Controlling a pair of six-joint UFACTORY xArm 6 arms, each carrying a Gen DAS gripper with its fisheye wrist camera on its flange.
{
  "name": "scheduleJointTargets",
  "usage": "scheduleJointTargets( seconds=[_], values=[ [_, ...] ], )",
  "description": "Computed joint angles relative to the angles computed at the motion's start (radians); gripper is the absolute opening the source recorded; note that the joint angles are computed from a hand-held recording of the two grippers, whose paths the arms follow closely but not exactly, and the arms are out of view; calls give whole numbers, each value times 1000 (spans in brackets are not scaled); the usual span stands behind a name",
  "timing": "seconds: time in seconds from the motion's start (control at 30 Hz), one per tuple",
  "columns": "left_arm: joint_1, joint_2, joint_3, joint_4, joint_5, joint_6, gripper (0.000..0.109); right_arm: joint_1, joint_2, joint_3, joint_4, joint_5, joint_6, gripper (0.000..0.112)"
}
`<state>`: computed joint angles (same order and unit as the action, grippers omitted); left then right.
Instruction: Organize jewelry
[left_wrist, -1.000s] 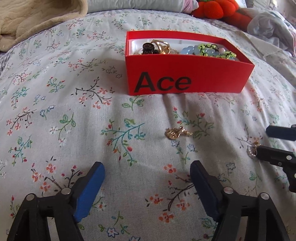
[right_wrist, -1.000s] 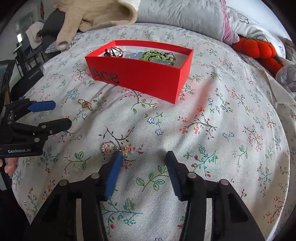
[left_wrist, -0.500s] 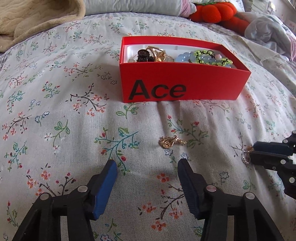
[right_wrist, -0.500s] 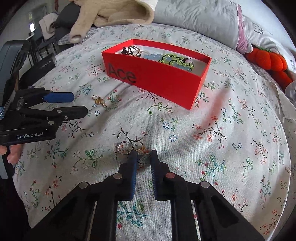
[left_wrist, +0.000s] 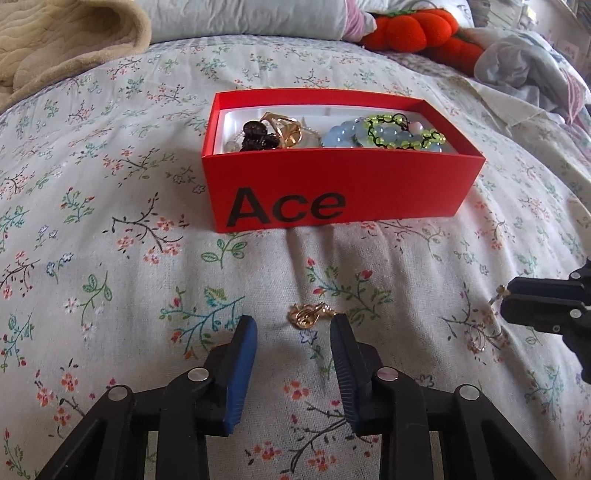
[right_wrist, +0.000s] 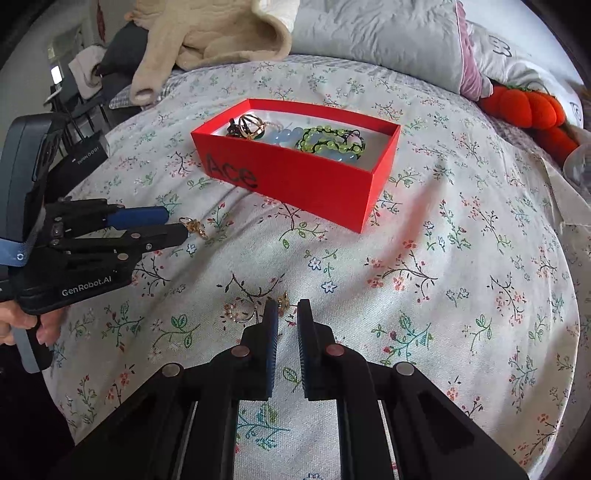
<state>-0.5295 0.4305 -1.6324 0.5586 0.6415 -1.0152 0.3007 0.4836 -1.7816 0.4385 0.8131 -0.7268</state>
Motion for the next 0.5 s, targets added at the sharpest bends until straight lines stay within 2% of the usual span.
scheduleJointTargets(
  seconds=[0.13, 0.27, 0.5],
  values=[
    [-1, 16, -19, -10, -6, 26, 22, -3, 9, -14, -11, 8, 11, 10],
    [-7, 30, -42, -20, -2, 67, 2, -8, 16, -23, -14, 12, 17, 10],
    [-5, 9, -25, -51, -6, 62, 0, -20, 26, -51, 3, 32, 39, 10]
  ],
)
